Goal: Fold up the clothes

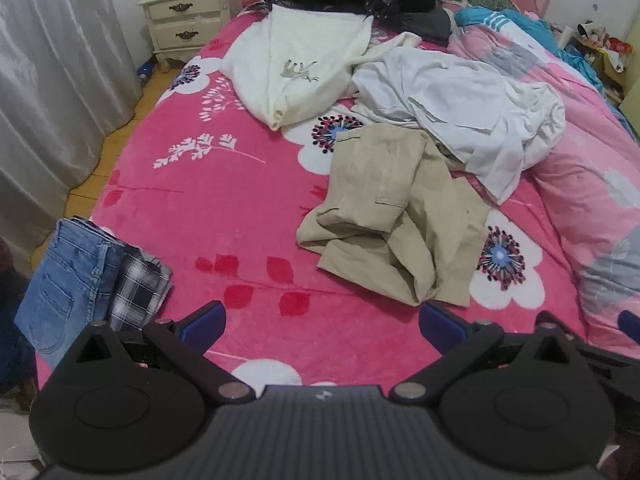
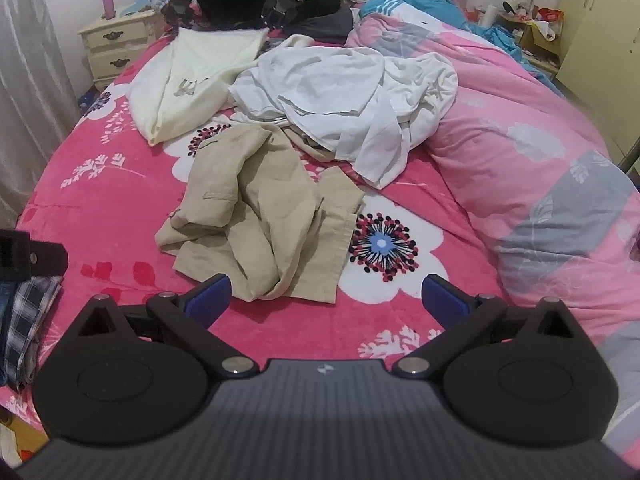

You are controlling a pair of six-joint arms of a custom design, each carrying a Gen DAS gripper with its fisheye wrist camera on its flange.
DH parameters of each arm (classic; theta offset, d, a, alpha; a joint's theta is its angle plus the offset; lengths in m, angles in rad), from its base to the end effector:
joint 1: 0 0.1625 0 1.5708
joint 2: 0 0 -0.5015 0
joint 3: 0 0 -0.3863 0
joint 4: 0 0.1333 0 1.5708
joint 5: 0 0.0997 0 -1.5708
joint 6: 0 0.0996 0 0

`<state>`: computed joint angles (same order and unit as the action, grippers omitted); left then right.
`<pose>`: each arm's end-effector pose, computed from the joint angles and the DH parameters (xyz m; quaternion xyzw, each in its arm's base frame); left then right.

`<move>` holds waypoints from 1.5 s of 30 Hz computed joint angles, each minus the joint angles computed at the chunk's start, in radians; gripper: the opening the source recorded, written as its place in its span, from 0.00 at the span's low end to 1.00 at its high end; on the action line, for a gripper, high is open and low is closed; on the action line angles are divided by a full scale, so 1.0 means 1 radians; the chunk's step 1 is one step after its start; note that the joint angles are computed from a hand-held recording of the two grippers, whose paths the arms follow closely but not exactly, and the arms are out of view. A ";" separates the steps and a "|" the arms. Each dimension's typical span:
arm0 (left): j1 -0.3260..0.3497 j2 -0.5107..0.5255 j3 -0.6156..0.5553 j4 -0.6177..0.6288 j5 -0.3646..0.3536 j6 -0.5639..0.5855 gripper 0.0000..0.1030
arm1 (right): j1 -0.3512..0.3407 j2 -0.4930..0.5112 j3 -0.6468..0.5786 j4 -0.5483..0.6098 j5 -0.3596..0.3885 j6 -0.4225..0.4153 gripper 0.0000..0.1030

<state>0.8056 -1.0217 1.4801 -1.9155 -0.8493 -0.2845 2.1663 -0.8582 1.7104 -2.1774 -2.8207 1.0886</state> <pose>-0.3404 -0.6419 0.3337 0.2418 0.9025 -0.1306 0.3316 0.4086 -0.5340 0.1965 -0.1269 -0.7980 0.3670 0.4608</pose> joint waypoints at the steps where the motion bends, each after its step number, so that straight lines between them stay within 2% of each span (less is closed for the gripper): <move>1: -0.002 0.003 -0.004 0.007 0.009 -0.006 1.00 | 0.001 0.000 0.001 0.001 -0.005 0.003 0.99; 5: 0.000 0.000 -0.005 0.000 0.003 -0.010 1.00 | 0.001 -0.003 -0.005 0.001 -0.012 0.003 0.99; 10: -0.010 -0.003 0.012 -0.036 0.038 0.015 1.00 | 0.000 -0.001 -0.009 0.016 -0.013 0.027 0.99; 17: -0.005 -0.007 0.033 -0.110 0.019 0.081 1.00 | 0.002 -0.005 -0.021 0.076 -0.013 0.089 0.99; 23: -0.010 -0.012 0.055 -0.165 0.016 0.111 1.00 | 0.001 -0.006 -0.026 0.097 -0.010 0.111 0.99; 31: -0.004 -0.017 0.057 -0.167 0.000 0.083 1.00 | 0.001 -0.007 -0.019 0.074 -0.010 0.087 0.99; 45: -0.001 -0.024 0.063 -0.177 -0.004 0.079 1.00 | 0.004 -0.007 -0.030 0.122 -0.009 0.122 0.99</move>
